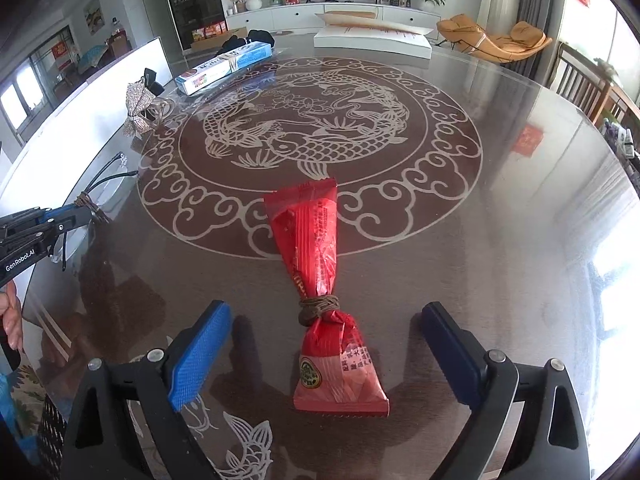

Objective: Organize objects

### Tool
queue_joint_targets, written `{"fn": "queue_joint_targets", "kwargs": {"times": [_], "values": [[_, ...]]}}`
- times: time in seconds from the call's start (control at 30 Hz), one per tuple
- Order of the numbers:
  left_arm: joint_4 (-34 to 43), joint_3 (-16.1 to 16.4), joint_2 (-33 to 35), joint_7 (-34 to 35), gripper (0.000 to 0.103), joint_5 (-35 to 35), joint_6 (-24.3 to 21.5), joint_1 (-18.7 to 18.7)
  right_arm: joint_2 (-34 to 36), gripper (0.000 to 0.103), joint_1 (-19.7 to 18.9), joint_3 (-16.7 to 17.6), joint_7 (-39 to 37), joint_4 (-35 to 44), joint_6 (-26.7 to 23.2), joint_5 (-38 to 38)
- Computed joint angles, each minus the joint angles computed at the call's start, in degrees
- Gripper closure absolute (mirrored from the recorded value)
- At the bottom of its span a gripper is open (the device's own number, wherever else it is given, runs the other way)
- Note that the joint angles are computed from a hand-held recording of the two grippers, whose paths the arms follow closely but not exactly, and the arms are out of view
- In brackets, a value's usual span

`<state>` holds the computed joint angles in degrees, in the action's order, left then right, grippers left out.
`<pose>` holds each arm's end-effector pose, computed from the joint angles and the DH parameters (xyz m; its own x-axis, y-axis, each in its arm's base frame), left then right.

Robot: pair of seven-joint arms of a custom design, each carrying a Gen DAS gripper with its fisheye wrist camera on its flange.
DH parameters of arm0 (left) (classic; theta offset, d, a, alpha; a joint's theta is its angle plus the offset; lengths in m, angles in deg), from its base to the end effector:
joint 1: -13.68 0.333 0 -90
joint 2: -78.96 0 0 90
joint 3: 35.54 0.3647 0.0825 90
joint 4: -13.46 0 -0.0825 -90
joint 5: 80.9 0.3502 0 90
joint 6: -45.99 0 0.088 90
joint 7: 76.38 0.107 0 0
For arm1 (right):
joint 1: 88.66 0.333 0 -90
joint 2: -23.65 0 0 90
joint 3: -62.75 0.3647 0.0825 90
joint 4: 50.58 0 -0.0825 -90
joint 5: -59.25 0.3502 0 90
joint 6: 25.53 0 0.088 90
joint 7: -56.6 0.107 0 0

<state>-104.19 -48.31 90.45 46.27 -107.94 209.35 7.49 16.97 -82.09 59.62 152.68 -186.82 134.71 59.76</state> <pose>0.5836 -0.1653 0.4751 -0.4752 -0.8762 0.0798 -0.7226 0.3369 -0.6036 0.4915 0.0283 0.4982 -0.0366 -0.9971 -0.0672 -0.8602 0.0656 -0.5057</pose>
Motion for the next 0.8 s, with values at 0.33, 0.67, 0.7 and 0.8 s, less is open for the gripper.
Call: {"fn": "queue_joint_targets", "kwargs": {"times": [0.33, 0.67, 0.7, 0.8], "values": [[-6.4, -3.9, -9.4, 20.7, 0.095, -34.3, 1.8, 3.4, -3.6, 0.083, 3.8, -2.2, -7.5, 0.3, -0.9, 13.3], [-5.7, 6.7, -16.4, 14.0, 0.095, -28.1, 4.6, 4.7, 7.1, 0.083, 13.9, 3.6, -24.7, 24.5, -4.4, 34.0], [-5.2, 7.3, -15.5, 9.4, 0.095, -22.8, 4.8, 6.0, 9.5, 0.083, 14.1, 5.3, -25.7, 28.0, -5.2, 35.1], [-3.2, 9.4, -12.5, -2.5, 0.095, -9.4, 3.5, 9.5, 17.1, 0.083, 15.0, 9.2, -24.4, 38.8, -7.5, 31.4]]}}
